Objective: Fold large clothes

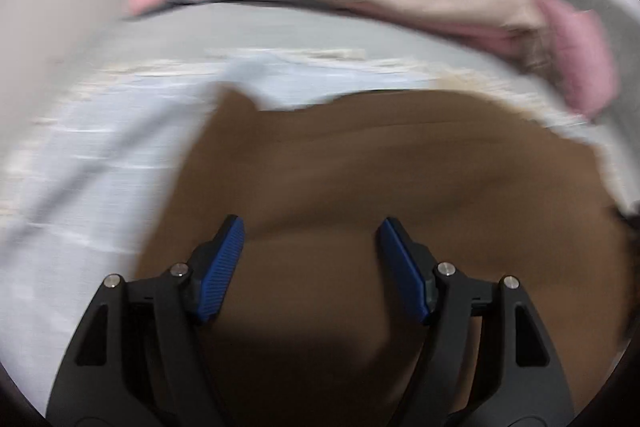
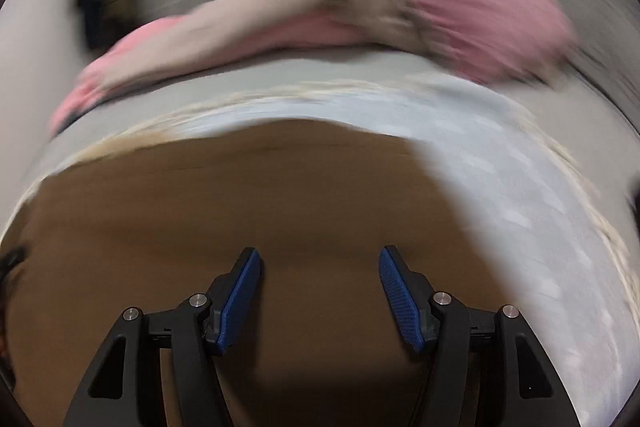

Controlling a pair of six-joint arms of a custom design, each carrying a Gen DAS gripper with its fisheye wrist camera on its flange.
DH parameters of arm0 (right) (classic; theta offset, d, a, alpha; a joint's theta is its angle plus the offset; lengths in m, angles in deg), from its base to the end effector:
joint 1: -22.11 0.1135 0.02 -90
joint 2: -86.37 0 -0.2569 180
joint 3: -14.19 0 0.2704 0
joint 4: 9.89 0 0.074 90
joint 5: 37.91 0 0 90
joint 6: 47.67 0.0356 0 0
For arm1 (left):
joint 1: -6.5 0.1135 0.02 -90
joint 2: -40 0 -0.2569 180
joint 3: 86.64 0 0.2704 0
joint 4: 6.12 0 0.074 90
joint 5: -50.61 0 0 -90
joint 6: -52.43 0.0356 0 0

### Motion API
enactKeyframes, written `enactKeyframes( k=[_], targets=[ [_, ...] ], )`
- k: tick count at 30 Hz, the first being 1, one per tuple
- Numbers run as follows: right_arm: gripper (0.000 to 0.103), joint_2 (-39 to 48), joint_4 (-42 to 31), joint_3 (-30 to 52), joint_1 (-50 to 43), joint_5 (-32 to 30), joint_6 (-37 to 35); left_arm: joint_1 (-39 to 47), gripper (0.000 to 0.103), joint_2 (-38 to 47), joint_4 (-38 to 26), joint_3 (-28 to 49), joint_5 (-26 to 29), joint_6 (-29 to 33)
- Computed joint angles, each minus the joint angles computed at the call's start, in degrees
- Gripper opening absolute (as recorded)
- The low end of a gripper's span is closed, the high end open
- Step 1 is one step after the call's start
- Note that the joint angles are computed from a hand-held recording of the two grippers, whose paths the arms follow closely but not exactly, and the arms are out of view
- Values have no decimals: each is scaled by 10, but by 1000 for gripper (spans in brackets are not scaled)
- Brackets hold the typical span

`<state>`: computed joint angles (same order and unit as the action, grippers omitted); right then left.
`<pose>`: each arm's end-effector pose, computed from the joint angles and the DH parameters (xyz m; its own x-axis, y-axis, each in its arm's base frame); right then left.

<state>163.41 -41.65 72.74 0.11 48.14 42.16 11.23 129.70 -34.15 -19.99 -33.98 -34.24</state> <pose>0.2687 -0.1059 0.1939 -0.7138 0.2852 -0.6396 0.3308 0.9423 0.0511 0.3354 0.0244 0.1794 -0.7754 -0.0061 -0.6314 0.0220 0.9991 -0.0367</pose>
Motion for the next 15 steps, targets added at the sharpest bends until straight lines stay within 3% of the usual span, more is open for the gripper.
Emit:
enactKeyframes(
  k=[2,3,8,10,12,14,15],
  targets=[
    [64,-17,-20,-4,-70,54,2,24,72,-24,-24,-7,-50,-14],
    [65,-36,-37,-5,-114,33,8,33,72,-38,-35,-12,-56,-19],
    [65,-247,-112,-83,-122,-11,-86,18,73,-221,-96,-115,22,-6],
    [67,-316,-161,-105,-99,-45,-99,-12,81,-302,-138,-163,55,-11],
    [69,-345,-204,-126,-65,-68,-116,-41,83,-338,-162,-204,47,-19],
    [69,-348,-203,-158,-25,-2,-119,-51,83,-378,-190,-237,23,-17],
    [69,-348,-202,-173,-35,29,-132,-24,83,-427,-216,-253,40,-4]
  ],
)
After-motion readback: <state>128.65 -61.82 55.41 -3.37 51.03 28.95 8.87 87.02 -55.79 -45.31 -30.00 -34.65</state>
